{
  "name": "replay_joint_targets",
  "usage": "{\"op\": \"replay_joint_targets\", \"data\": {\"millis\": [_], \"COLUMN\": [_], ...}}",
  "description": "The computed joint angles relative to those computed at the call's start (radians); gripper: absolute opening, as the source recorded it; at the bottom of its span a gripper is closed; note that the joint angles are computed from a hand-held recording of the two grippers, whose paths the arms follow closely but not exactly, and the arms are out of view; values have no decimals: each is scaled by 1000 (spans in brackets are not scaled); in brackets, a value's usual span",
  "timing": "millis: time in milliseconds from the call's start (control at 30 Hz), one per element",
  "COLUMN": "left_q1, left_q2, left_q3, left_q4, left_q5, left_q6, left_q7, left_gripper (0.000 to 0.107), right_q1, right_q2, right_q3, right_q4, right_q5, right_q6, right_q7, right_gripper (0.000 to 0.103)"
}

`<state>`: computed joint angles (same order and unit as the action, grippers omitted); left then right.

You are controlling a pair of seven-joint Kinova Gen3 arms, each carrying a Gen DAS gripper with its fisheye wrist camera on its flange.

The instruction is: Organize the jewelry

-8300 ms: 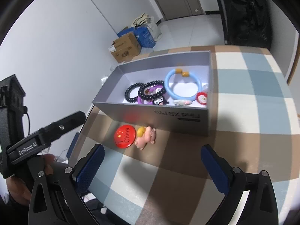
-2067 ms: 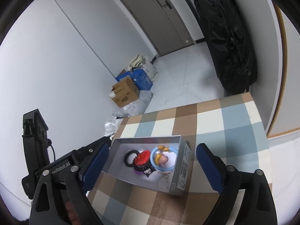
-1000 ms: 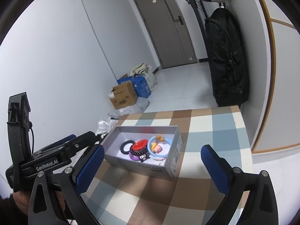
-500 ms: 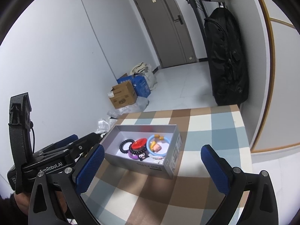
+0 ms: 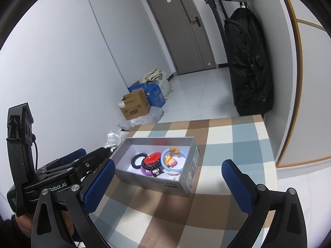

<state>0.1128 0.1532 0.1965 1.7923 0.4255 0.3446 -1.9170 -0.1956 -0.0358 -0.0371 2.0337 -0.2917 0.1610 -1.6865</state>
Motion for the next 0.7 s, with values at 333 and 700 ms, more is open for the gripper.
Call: {"op": "replay_joint_targets", "data": {"millis": [333, 700], "left_q1": [12, -5], "left_q2": [-1, 6], "left_q3": [-11, -3], "left_q4": [-5, -15], "left_q5": [-19, 2], "left_q6": [6, 35], "left_q7": [25, 17], "left_gripper": [92, 92], "right_q1": [1, 8], "right_q2": [-2, 1], "right_q3": [0, -12], "right_q4": [1, -2], "right_q5": [0, 45], "right_q6": [3, 10], "right_q7": [-3, -57], "right_gripper": [103, 103]}}
